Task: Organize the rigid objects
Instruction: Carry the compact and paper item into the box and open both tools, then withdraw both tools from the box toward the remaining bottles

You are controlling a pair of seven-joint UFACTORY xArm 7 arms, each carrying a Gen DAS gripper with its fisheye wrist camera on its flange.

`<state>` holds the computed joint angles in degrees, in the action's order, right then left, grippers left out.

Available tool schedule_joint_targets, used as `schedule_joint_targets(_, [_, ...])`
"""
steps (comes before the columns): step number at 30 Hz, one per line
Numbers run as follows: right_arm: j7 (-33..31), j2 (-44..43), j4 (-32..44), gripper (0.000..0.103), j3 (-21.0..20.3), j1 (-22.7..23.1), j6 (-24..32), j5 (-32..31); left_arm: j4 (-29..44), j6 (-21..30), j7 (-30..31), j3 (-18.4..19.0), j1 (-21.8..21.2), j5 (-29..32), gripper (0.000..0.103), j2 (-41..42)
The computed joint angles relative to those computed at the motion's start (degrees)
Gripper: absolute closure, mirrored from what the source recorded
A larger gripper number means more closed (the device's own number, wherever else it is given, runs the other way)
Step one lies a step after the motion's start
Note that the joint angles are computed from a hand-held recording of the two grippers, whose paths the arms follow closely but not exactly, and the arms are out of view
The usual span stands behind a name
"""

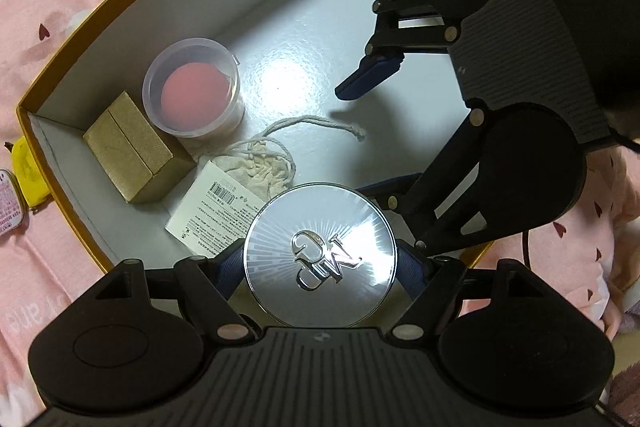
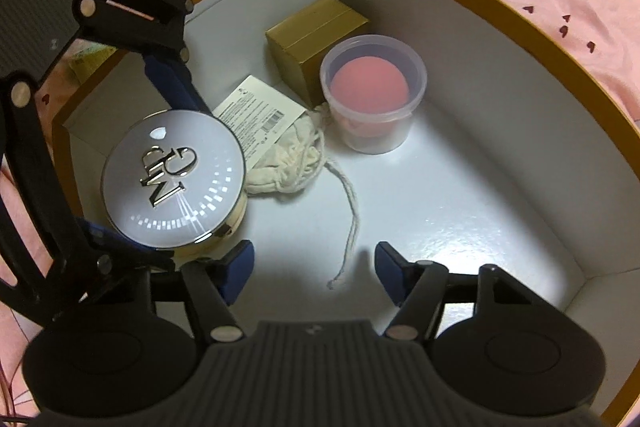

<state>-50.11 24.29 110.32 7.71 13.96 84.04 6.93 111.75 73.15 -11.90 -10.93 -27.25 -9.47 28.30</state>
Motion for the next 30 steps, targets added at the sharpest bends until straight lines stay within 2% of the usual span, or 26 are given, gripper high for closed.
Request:
schedule_joint_targets(4, [0.16, -0.01, -0.55, 0.038, 0.07, 0.48, -0.56, -0.46, -0.67, -0.70, 0.47, 0.20, -0.26, 0.95, 0.009, -0.68])
schedule_joint_targets(7, [0.26, 0.09, -0.61, 0.038, 0.03, 0.89, -0.94, -1.14, -3.54, -3.15, -0.46, 0.02, 1.14, -1.48, 0.004, -2.73])
schedule_joint_targets(10, [1.05, 0.64, 0.05, 0.039, 0.07, 1.11, -0.35, -1.05, -6.67, -5.87, -1.17, 0.12, 2.01, -2.40, 0.004, -4.90])
schedule_joint_targets(13, [1.35, 1.27, 0.85, 0.039, 0.17, 1.28, 0.34, -0.95, -12.65, -11.99, -0.69, -0.31, 3.42, -5.04, 0.017, -9.27])
schedule_joint_targets(16, [2.43, 2.58, 2.93, 0.053, 0.44, 1.12, 3.00, 0.47, -17.15, -16.49, -3.17, 0.32, 2.97, -2.51, 0.024, -13.26])
schedule_joint_targets(18, [3.47, 3.80, 4.82, 0.053, 0.79, 0.94, 5.35, 2.07, -19.88, -18.83, -5.59, 0.61, 2.46, 0.15, 0.024, -15.60])
schedule_joint_targets(20, [3.23, 3.63, 4.51, 0.066, 1.07, 1.24, 5.76, 2.37, -22.75, -21.45, -9.19, 0.89, 1.73, 3.86, 0.025, -17.88])
schedule_joint_targets(21, [2.93, 3.17, 3.72, 0.068, 1.18, 1.45, 5.54, 2.37, -24.21, -22.67, -11.17, 0.90, 1.38, 5.69, 0.025, -19.04])
schedule_joint_targets(23, [2.41, 1.33, 0.61, 0.083, 1.26, 2.14, 3.67, 1.79, -27.67, -25.62, -15.78, 0.73, 0.73, 9.33, 0.027, -21.52])
schedule_joint_targets(26, [2.22, -1.21, -4.04, 0.094, 1.36, 2.73, -0.23, 1.66, -33.67, -30.54, -23.34, -0.05, 0.09, 14.71, 0.027, -25.42])
schedule_joint_targets(28, [2.84, -1.94, -5.25, 0.098, 1.41, 2.88, -1.66, 2.02, -37.87, -34.39, -27.72, -0.74, 0.14, 17.18, 0.027, -27.58])
schedule_joint_targets(30, [3.28, -2.81, -6.57, 0.097, 1.33, 2.86, -2.71, 2.07, -41.04, -36.76, -30.43, -1.43, 0.45, 19.46, 0.027, -30.17])
